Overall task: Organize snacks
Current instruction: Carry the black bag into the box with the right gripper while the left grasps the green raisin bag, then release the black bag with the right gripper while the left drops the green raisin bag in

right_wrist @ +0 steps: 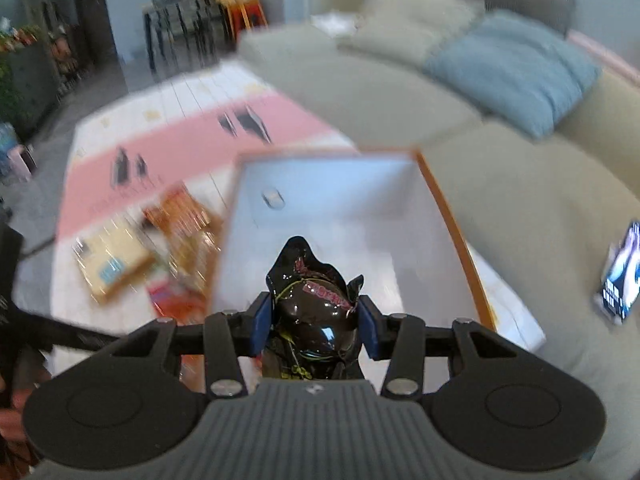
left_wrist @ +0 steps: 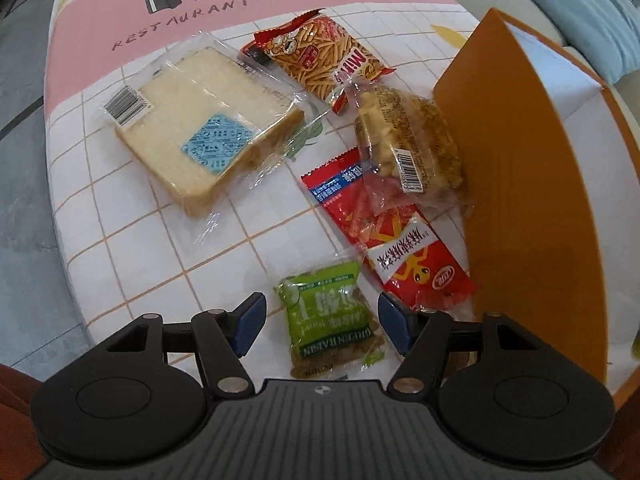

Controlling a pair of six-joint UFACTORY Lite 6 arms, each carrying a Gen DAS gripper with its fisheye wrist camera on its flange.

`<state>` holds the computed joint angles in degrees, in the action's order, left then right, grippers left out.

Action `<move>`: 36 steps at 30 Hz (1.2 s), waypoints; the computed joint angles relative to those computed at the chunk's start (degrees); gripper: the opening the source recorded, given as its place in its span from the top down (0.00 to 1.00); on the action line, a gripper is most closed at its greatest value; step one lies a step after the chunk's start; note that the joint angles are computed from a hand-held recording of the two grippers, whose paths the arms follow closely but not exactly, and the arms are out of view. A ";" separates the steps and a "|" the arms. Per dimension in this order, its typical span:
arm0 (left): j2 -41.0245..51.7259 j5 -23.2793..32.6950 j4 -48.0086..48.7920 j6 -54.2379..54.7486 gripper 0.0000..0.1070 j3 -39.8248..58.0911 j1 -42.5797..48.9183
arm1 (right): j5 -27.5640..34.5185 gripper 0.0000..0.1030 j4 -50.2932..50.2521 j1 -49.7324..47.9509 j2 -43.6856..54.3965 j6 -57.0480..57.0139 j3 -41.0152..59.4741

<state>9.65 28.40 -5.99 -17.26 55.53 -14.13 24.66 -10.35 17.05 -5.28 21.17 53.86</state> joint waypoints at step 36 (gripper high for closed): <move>-9.90 10.34 7.20 -5.27 0.59 8.28 -5.84 | 14.91 0.46 2.36 -6.79 26.08 -19.36 16.35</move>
<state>-0.24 38.73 1.21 -22.54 63.80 -19.97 39.57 -7.99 10.26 20.80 1.81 70.21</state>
